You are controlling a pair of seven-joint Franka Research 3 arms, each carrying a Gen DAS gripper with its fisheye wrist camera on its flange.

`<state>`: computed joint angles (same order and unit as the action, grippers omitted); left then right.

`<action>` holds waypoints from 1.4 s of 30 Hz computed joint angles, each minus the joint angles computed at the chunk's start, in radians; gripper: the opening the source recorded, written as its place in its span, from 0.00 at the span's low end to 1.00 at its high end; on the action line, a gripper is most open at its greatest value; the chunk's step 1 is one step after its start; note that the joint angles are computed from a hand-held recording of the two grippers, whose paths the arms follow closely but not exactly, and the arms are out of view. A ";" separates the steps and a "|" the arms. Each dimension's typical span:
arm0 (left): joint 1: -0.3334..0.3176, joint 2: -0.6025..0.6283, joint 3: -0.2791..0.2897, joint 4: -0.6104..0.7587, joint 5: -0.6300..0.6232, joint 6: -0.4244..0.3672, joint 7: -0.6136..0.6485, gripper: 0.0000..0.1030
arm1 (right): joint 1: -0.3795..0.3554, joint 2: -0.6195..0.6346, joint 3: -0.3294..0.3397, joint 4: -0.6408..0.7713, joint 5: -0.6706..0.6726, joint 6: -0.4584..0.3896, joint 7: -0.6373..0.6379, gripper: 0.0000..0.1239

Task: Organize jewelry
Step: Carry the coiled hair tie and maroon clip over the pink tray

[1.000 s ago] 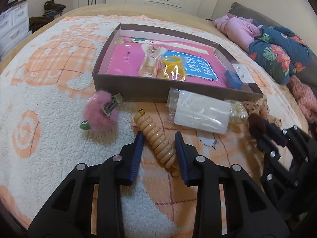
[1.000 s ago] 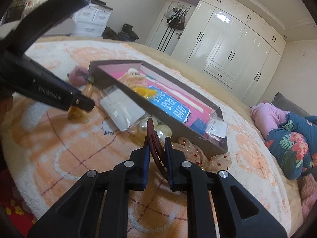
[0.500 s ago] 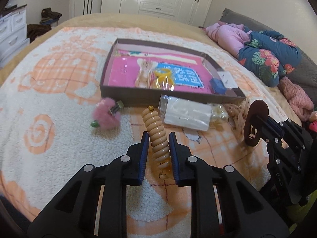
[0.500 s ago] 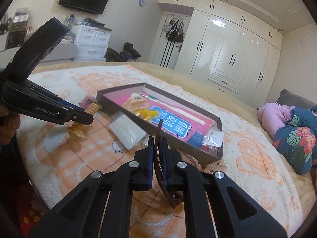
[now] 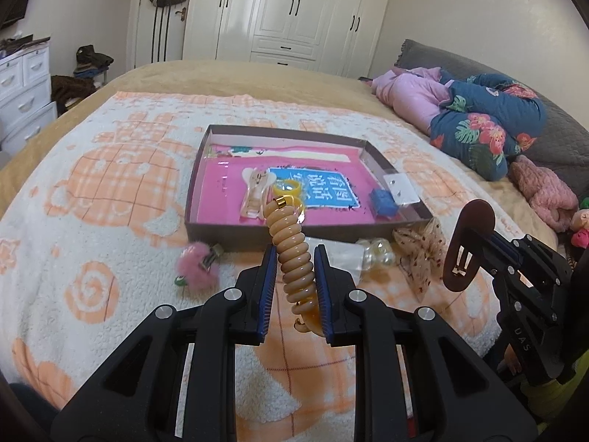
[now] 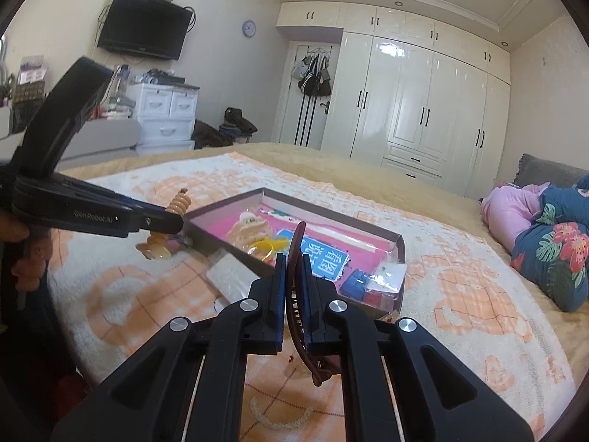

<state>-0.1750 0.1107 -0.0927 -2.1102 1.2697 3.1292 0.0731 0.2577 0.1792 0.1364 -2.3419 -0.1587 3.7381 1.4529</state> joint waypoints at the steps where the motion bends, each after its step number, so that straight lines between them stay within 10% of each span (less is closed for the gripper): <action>1: -0.001 0.002 0.002 0.004 0.008 0.002 -0.008 0.13 | -0.004 0.000 0.001 0.001 -0.007 0.002 0.009 0.06; 28: 0.024 0.062 0.016 0.158 0.251 0.017 -0.242 0.13 | 0.012 0.055 0.000 0.138 0.088 -0.016 -0.044 0.06; 42: 0.016 0.122 0.033 0.227 0.121 0.034 -0.101 0.13 | 0.049 0.107 -0.017 0.238 0.238 -0.060 -0.169 0.06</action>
<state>-0.1590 0.2323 -0.0597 -1.8828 1.3910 3.1627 -0.0275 0.3071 0.2857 0.1190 -2.1042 0.0796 3.6781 1.2841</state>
